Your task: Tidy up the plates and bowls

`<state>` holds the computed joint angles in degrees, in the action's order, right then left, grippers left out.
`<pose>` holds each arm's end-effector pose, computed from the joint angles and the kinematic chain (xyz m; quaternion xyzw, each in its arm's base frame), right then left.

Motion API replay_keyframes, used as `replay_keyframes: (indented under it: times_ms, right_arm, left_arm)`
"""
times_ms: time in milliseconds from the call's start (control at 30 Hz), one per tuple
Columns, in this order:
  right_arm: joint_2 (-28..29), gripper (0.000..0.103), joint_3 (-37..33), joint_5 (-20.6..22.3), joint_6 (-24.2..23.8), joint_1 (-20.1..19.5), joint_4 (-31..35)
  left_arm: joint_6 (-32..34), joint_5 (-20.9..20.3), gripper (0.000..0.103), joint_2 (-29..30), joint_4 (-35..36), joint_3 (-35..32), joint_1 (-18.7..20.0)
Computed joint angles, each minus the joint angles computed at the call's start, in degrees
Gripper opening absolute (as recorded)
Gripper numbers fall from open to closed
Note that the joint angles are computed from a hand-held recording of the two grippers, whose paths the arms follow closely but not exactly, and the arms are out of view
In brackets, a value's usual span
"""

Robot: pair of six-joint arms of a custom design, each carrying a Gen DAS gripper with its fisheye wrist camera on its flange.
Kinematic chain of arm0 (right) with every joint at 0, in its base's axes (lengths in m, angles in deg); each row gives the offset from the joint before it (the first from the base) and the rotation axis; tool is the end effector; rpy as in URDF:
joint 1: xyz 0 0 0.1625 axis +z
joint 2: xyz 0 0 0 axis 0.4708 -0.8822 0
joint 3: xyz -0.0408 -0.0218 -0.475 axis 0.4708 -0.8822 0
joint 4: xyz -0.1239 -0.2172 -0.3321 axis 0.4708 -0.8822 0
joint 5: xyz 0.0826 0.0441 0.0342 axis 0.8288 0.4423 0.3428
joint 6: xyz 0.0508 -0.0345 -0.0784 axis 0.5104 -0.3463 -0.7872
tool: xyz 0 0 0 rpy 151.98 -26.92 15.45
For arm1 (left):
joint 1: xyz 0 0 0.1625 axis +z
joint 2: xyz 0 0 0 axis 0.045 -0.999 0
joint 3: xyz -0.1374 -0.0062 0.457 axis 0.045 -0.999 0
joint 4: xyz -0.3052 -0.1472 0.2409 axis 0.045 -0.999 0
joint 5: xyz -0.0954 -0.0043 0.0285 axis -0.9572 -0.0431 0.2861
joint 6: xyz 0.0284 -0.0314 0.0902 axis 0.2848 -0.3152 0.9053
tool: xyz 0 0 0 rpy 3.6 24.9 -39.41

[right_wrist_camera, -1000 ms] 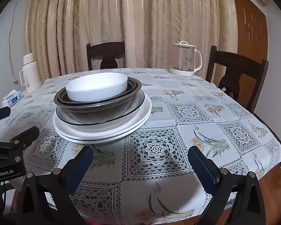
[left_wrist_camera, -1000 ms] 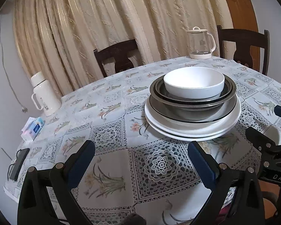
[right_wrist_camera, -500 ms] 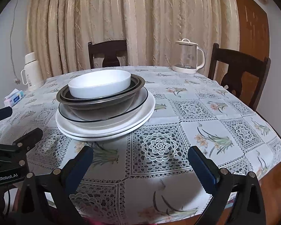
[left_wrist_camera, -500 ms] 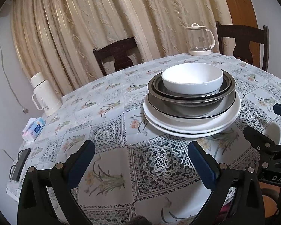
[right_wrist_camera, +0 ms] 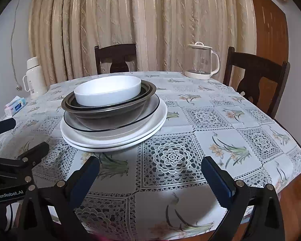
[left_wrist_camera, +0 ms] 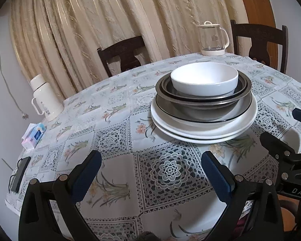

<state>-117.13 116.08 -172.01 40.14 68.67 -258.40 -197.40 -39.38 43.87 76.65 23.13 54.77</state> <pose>0.1784 -0.7317 0.1320 0.2117 -0.8281 0.4193 0.3061 -0.2159 -0.7416 0.0931 0.2377 0.7751 -0.3892 0.4373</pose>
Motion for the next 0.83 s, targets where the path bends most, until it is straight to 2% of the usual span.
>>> replay_keyframes:
  times_ms: [433,833]
  right_arm:
    - [-0.2,0.103,0.2,0.1,1.4,-0.2,0.8]
    - [-0.3,0.103,0.3,0.1,2.0,-0.3,1.1]
  left_arm:
    - [-2.6,0.3,0.1,1.4,4.4,-2.6,0.3]
    - [-2.3,1.2,0.1,0.9,3.6,-1.4,0.3]
